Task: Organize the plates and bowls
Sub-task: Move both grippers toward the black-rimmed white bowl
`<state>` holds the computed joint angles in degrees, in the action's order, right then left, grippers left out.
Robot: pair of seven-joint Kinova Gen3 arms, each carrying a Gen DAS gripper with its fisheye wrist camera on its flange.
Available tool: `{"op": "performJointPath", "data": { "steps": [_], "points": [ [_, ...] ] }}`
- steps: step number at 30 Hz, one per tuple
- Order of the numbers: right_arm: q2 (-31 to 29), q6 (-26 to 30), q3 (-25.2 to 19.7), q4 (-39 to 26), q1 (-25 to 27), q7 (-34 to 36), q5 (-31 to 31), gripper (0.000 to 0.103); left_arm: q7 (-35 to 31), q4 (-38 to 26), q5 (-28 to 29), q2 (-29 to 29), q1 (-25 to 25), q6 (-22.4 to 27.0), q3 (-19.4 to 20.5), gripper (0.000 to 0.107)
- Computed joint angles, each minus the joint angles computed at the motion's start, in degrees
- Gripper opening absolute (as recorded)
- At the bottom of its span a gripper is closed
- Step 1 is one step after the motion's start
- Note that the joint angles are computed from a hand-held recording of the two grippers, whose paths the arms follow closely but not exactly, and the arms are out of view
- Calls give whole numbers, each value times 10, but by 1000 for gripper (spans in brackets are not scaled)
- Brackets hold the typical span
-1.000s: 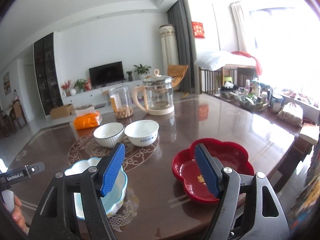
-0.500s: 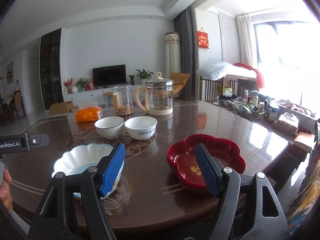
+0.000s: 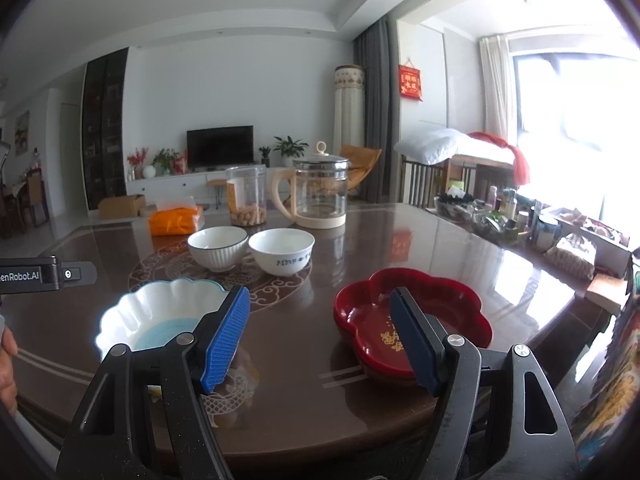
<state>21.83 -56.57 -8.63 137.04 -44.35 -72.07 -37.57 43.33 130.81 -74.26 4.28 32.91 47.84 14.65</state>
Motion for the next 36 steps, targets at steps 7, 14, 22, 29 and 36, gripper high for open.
{"op": "performJointPath", "data": {
  "steps": [7,14,22,29,36],
  "points": [
    [2,-4,1,-1,-8,15,-11,76,3,2,0,0,-1,-2,-1,96],
    [3,-9,0,-3,-17,36,-26,76,6,6,2,-6,-4,-6,-1,96],
    [7,-16,-1,-6,-28,55,-48,76,43,30,-7,-18,-19,-19,0,96],
    [8,-20,-1,-5,-31,67,-62,76,48,40,-12,-23,-37,-44,-5,96],
    [12,5,2,-20,-37,100,-74,76,67,58,-32,-27,-55,-69,-13,96]
  ]
}}
